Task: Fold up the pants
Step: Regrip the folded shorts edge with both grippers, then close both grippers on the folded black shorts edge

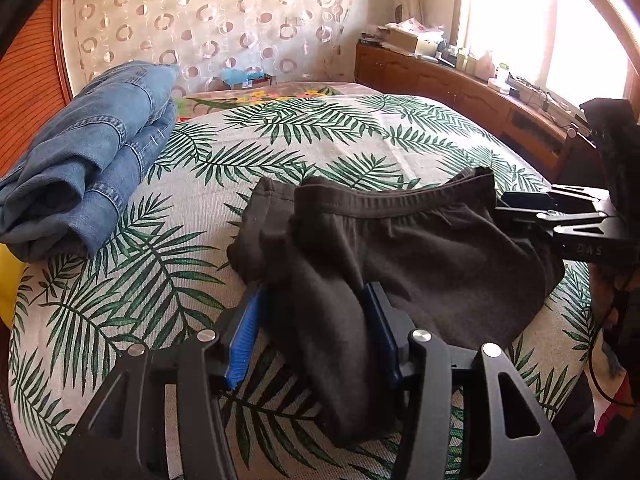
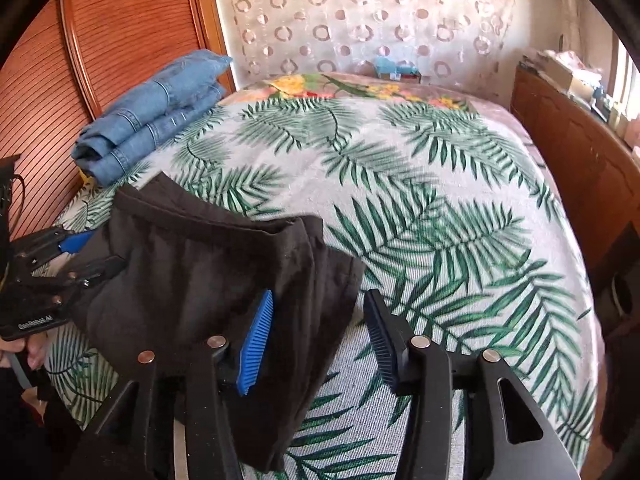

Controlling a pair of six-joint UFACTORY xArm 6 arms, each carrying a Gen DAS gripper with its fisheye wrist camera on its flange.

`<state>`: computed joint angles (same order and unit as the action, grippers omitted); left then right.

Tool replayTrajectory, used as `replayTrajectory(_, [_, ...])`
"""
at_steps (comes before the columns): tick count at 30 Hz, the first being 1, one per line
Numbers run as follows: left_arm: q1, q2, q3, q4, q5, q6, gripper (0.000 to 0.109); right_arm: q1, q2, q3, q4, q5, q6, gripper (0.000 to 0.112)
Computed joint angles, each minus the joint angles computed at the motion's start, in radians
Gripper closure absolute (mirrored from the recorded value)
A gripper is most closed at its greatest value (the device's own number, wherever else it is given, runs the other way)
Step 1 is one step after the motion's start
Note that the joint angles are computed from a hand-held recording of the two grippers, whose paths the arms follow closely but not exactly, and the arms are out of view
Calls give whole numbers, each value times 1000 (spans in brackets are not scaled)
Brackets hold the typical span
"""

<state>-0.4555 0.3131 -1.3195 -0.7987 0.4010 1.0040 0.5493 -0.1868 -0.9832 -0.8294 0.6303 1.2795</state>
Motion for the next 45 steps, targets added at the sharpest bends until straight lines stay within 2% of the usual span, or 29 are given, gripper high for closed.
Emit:
replayTrajectory(7, [3,5,-8,-2,7,2,56,14,27,-24,-31,20,15,58])
replayTrajectory(11, [10,12,-32,62,45,-42,56,3,16,-6,-35,-2,22,58])
replayTrajectory(14, [21,28,-73,90,92,-77,56,1,12,-2,-37,-6,23,58])
replayTrajectory(24, [31,96,-189,159,112,-157,56,-1,5,7,-38,-14,30,58])
replayTrajectory(28, [41,138,-244,188,159,-206,56,-1,5,7,-37,-13,29,58])
replayTrajectory(34, [48,163,-275,174,189,-226,56,-1,5,7,-38,-14,32,58])
replayTrajectory(39, [54,177,-284,149,193,-219,51,-2,4,9,-39,-17,35,58])
replayTrajectory(45, [50,175,-279,147,183,-199,51,-11,3,13,-30,-45,32,58])
